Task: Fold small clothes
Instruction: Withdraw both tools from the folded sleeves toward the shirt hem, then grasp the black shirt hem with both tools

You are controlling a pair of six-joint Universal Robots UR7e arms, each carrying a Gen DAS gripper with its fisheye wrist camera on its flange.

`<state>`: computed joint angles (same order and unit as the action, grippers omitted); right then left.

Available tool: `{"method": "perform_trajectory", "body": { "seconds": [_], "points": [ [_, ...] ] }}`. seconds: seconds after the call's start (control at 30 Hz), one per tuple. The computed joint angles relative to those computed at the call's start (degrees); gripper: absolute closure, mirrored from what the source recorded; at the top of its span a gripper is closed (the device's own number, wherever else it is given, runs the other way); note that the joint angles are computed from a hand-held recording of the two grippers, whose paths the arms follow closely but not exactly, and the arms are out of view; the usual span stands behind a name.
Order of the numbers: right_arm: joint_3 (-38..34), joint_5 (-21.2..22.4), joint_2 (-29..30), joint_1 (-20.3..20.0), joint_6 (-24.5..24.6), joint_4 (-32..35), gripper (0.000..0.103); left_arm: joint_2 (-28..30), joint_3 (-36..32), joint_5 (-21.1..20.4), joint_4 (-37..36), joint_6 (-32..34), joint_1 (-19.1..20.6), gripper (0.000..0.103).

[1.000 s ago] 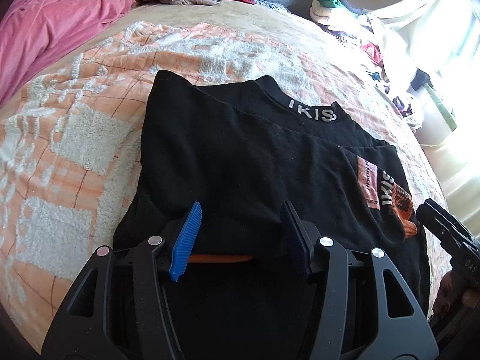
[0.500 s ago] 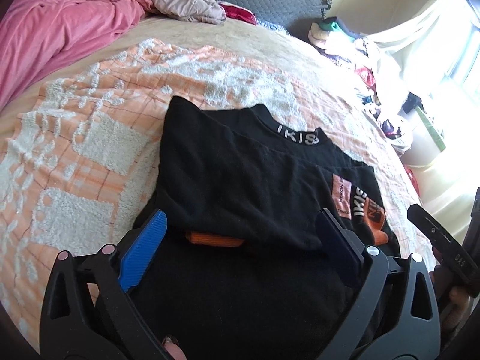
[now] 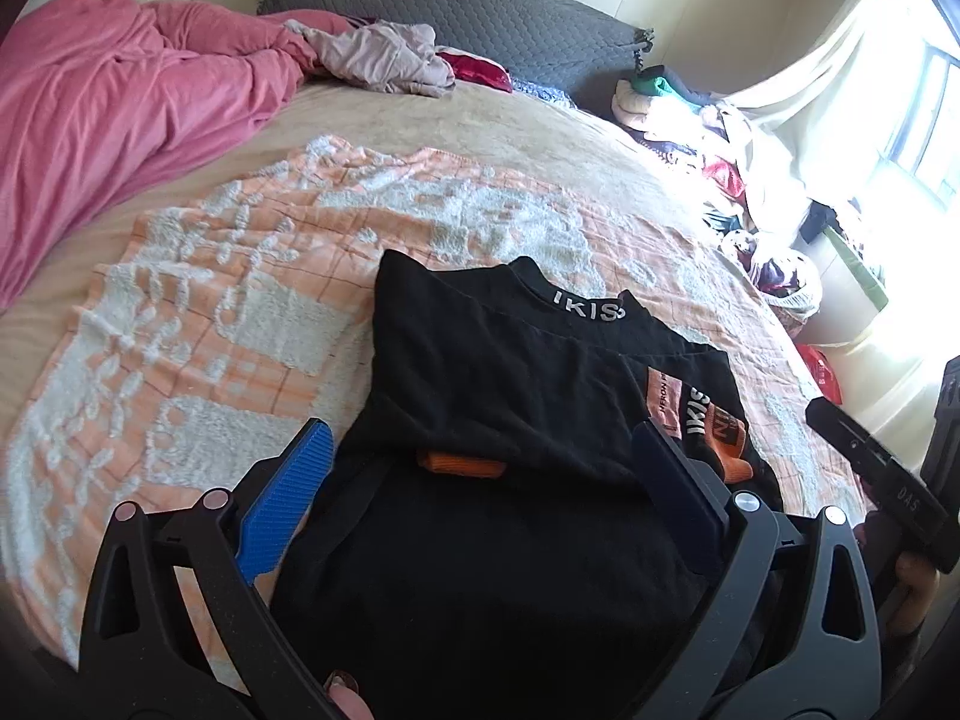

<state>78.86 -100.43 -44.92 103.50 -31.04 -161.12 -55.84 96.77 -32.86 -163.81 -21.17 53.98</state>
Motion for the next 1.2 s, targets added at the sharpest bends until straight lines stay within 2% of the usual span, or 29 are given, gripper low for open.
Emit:
{"method": "perform_trajectory", "body": {
  "seconds": [0.13, 0.33, 0.63, 0.93, 1.2],
  "points": [
    [2.85, 0.20, -1.48, 0.93, -1.27, -2.77, 0.005, -1.64, 2.25, 2.11, -0.09, 0.43, -1.20, 0.010],
    [8.69, -2.36, -3.77, 1.67, -4.43, -7.86, 0.005, -3.69, 5.44, 2.09, -0.18, -0.58, -1.83, 0.010],
    [14.82, -3.13, -8.03, 0.87, -3.35, -7.01, 0.005, -6.25, 9.58, 2.03, 2.15, -3.46, -2.48, 0.010],
    [19.57, -5.97, -10.70, -0.08, -3.85, -7.79, 0.005, -8.85, 12.86, 2.39, 5.95, -7.35, -2.69, 0.010],
    [23.24, -7.37, -13.43, -1.73, -2.99, -7.96, 0.005, -12.04, 16.52, 2.62, 13.59, -13.76, -2.58, 0.010]
  ]
}}
